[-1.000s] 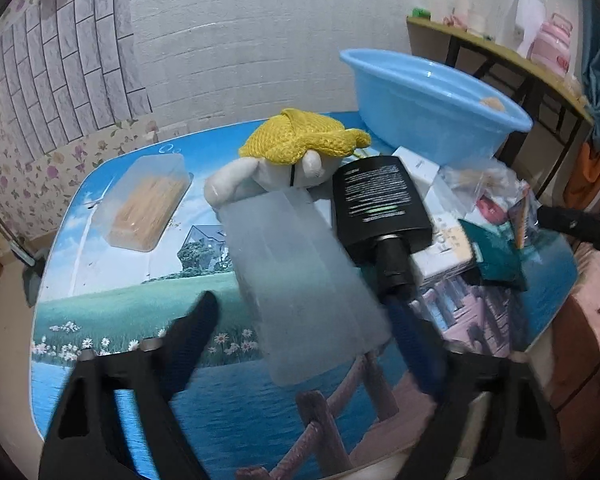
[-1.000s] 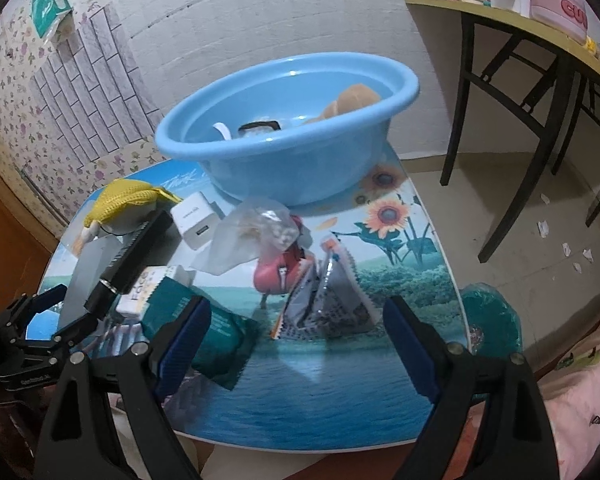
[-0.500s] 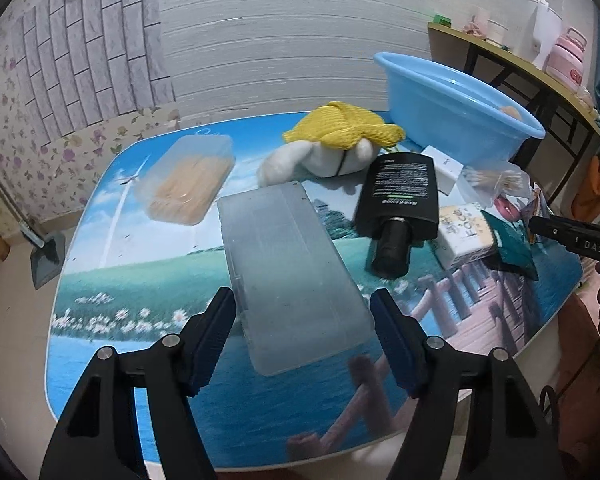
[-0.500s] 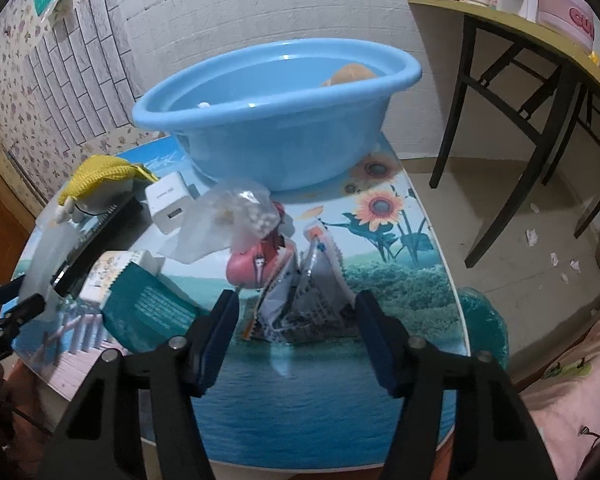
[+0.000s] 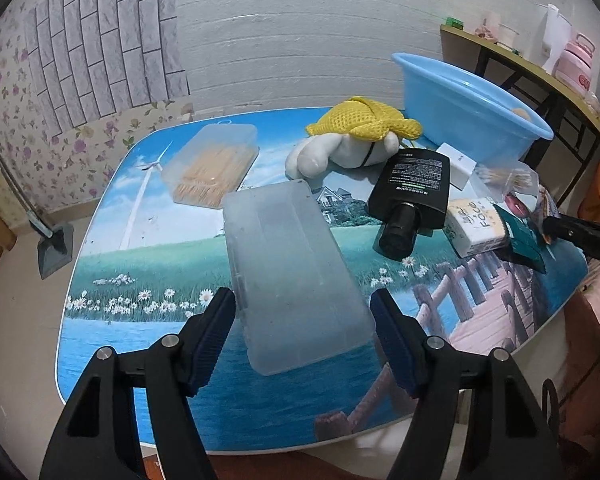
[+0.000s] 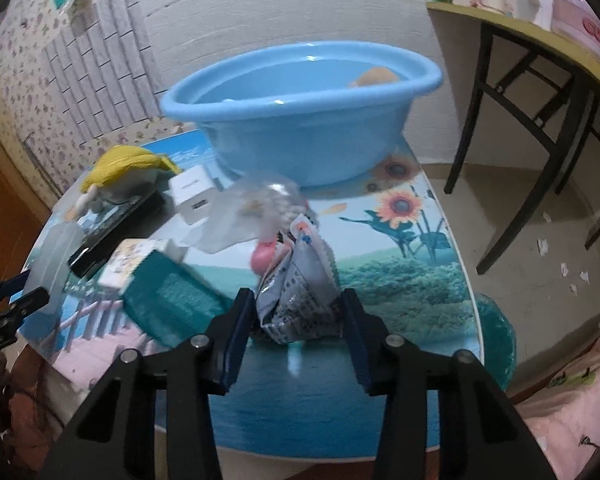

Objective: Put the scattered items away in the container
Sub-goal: 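Grasp the translucent case with the left tool while the right tool grasps the snack packet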

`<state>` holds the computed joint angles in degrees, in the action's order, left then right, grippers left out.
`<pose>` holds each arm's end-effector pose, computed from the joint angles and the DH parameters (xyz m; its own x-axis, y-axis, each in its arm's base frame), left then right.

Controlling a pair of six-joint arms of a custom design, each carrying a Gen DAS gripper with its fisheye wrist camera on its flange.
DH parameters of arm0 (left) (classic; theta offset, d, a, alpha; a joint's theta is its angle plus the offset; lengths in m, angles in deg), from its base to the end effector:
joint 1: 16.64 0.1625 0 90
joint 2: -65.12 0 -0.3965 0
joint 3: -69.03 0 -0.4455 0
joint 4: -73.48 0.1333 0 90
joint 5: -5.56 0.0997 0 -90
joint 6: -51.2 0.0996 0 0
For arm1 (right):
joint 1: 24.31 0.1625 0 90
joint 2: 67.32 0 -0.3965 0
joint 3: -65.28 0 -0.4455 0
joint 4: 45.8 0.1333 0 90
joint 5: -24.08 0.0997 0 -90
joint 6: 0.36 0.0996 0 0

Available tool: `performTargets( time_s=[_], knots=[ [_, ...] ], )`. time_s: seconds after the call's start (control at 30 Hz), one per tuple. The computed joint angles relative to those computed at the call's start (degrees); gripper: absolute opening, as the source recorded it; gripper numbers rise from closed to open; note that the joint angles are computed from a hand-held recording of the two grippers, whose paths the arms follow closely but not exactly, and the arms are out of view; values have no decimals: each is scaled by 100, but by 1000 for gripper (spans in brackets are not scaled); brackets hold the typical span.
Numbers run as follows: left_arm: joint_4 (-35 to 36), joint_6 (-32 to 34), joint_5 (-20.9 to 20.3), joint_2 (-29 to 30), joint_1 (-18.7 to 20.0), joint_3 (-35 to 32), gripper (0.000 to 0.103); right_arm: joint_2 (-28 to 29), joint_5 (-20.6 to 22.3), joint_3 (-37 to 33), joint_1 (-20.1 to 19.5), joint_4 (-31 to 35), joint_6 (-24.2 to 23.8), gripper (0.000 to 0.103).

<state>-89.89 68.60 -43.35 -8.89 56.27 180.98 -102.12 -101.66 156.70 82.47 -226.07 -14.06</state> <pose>0.0180 -0.6179 0.2664 -0.7227 0.0967 -0.6844 0.4774 0.7859 -0.3930 0.2736 -0.6471 0.0047 -0.7889 -0.1154 0.6036 -0.4397 0.7922 -0.4232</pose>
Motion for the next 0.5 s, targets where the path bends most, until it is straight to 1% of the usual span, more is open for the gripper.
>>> performTargets(
  time_s=[0.13,0.23,0.33,0.4,0.47,0.5],
  knots=[
    [-147,129,134,178,-9,-88,70,17,-4,-12,50,24,-107,43],
    [-60,86,264,295,1,-173,70,54,-93,-25,53,51,-109,43],
    [50,11,192,301,39,-205,70,47,-94,-8,44,61,-66,45],
    [63,-33,87,284,77,-218,70,26,-75,-12,29,192,26,47],
    [47,-19,103,297,82,-228,74,47,-97,-43,23,252,47,48],
    [47,-14,100,306,87,-233,78,63,-112,-50,23,233,29,48]
  ],
)
